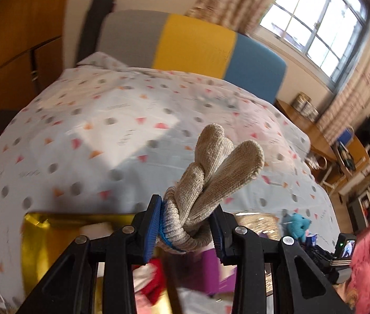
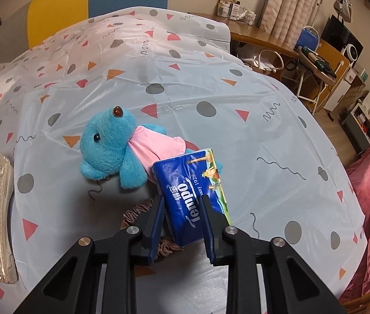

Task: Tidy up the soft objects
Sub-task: 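Release the white glove into the tray while the right gripper closes on the tissue pack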

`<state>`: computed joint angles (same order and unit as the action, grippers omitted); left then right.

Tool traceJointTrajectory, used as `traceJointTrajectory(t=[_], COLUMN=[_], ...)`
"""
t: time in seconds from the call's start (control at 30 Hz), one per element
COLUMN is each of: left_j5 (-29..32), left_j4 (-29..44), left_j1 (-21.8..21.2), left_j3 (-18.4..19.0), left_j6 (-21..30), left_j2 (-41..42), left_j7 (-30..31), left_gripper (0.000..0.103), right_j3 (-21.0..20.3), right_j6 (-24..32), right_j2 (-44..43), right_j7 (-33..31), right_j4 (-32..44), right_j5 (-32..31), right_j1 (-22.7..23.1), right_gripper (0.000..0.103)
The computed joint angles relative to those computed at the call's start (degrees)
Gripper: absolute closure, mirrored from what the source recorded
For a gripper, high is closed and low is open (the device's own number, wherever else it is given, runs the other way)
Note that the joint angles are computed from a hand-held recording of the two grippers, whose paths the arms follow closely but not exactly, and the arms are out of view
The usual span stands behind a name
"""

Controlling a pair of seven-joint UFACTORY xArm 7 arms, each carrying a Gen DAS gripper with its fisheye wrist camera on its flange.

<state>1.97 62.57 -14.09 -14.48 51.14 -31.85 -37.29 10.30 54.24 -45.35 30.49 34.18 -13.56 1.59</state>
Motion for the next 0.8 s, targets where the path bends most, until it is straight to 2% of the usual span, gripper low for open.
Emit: traceJointTrajectory(t=[0.17,0.4,0.57,0.8], left_j5=[-1.1,-2.7,-2.7,-0.4], left_j4=[-11.3,-25.5,-34.0,-39.3], left_j1=[1.1,4.4,6.9,7.3], left_j3=[3.5,5.1,4.0,-0.5], left_j6=[1.6,6.5,11.3,15.0], left_j2=[-12.9,-29.9,-41.5,-50.5], left_j7=[0.2,-0.9,-3.6,-6.1], left_gripper=[0.067,0.067,0.067,0.067], right_j3=[1.4,1.8,2.3,3.4], right_j6=[0.7,0.9,1.5,2.3], right_j2=[0.6,1.1,1.3,1.8], right_j7=[-0.1,0.3,0.4,0.7], right_j4=[0.3,0.4,0.6,0.9], right_j5=[-1.5,-2.8,-3.6,-5.0], right_j1=[0.2,0.6,0.8,1.6], right_gripper=[0.078,0.078,0.079,0.079])
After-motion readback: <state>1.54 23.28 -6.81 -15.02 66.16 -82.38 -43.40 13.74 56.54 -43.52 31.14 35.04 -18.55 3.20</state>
